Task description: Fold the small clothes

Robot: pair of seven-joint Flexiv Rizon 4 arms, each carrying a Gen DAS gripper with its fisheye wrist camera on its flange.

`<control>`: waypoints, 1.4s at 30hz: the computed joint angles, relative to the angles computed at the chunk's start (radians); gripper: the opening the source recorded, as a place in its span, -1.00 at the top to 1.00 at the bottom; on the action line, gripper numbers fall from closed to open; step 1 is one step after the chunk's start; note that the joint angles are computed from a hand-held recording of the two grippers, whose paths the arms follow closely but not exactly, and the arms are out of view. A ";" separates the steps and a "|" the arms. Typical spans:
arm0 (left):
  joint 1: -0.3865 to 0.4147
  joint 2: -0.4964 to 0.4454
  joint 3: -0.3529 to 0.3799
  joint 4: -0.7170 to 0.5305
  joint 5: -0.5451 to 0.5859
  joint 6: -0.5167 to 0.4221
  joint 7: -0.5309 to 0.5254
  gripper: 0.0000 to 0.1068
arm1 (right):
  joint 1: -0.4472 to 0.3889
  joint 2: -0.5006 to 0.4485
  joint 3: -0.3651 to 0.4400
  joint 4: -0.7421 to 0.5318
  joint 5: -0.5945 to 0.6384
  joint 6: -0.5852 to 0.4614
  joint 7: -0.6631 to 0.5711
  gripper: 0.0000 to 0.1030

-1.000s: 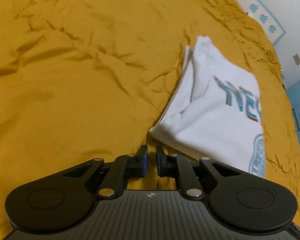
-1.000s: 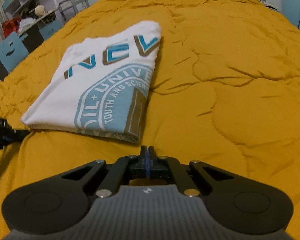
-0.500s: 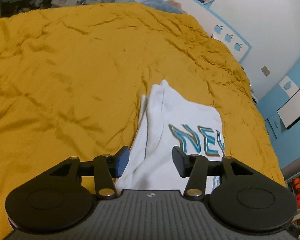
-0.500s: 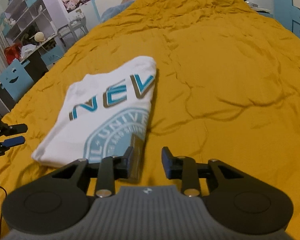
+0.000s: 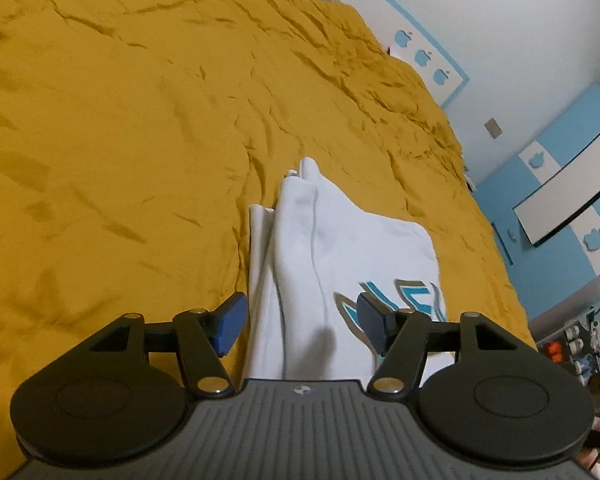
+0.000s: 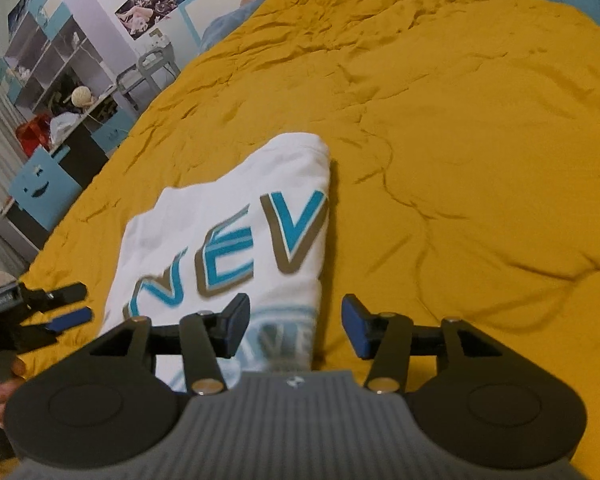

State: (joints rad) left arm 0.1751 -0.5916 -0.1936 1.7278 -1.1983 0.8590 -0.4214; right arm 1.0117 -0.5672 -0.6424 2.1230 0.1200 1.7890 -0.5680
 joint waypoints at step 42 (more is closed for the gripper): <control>0.000 0.148 -0.075 0.084 -0.315 0.015 0.214 0.58 | -0.279 -0.020 0.293 -0.237 0.154 0.217 -0.170 0.84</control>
State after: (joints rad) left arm 0.1746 -0.4438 -0.2686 1.8122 -1.5134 0.8745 -0.2074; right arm 0.7324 -0.5872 -0.3496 1.8859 0.2743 2.0058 -0.7385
